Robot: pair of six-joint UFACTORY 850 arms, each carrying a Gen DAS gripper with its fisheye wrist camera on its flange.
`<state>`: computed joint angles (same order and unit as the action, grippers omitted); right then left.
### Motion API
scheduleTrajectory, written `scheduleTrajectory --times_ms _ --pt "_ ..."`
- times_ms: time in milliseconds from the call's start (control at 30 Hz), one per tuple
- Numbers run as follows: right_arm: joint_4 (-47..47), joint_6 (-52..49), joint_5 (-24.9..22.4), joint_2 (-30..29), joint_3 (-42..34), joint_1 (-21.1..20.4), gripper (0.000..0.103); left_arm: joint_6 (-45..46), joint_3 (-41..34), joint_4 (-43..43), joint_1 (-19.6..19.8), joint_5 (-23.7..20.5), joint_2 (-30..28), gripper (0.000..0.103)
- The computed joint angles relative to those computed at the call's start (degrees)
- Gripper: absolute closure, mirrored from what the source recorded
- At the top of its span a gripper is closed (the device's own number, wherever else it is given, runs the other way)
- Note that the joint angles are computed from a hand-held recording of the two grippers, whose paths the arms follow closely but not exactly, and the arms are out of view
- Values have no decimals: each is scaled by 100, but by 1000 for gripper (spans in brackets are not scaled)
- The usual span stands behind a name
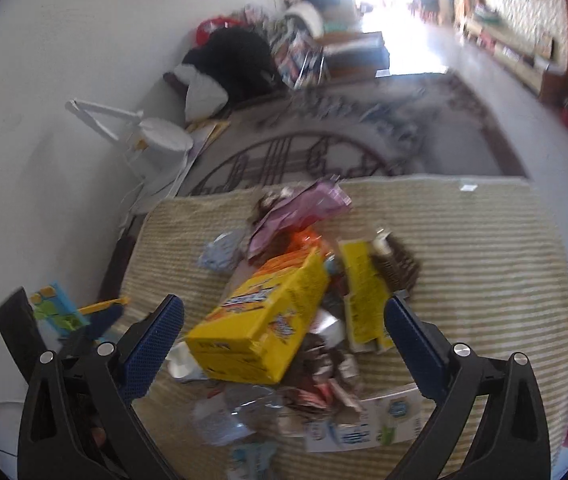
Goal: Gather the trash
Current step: 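Grasp the yellow iced-tea carton with the right tool while the left tool moves toward the white paper cup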
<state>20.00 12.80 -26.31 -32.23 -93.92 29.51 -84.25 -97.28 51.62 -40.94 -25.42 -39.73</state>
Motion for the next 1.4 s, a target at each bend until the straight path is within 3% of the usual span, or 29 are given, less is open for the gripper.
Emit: scheduleTrajectory --times_ms 100,200,267,367,433,500,533,600,667,700,733,800,933,1033,1200,1400 --pt "1035 -333 -1479 -928 -1287 -188 7 -112 132 -1 56 16 79 4" --pt "1066 -29 -2239 -1498 -2059 -215 7 -291 284 220 106 61 170 4" --pt "1182 -57 -2383 -1610 -2178 -240 17 -206 326 128 150 73 182 4" --pt "1187 -88 -2307 -1599 -2122 -219 48 171 395 -440 271 325 179 7" --pt "1434 -285 -2162 -1473 -1884 -237 74 555 394 -954 348 477 149 14" --pt "1596 -463 -1976 -1400 -1727 -229 89 925 378 -1381 395 569 117 17" --pt "1688 -550 -1926 -1358 -1652 -225 91 1164 368 -1629 411 623 106 18" --pt "1600 -567 -1857 -1245 -1506 -194 91 1390 410 -1837 413 714 134 18" --pt "809 -141 -1774 -1218 -1617 -42 83 1317 466 -1723 397 732 196 18" --pt "284 133 -1777 -1217 -1700 69 69 1130 489 -1531 381 720 216 18" --pt "-205 358 -1743 -1190 -1734 188 48 895 543 -1321 384 711 263 18" --pt "-1185 783 -1630 -1140 -1762 449 35 407 682 -968 412 747 359 18" --pt "-2592 1233 -1878 -1301 -2000 877 34 -382 963 -476 490 831 554 18" --pt "-2996 1326 -2247 -1623 -2396 1056 34 -759 1116 -207 531 879 667 18" --pt "-3284 1500 -2394 -1969 -2769 1229 33 -1539 1310 334 574 904 814 16" --pt "-4135 1520 -3230 -2823 -3984 1518 34 -1979 1421 655 622 953 884 16"
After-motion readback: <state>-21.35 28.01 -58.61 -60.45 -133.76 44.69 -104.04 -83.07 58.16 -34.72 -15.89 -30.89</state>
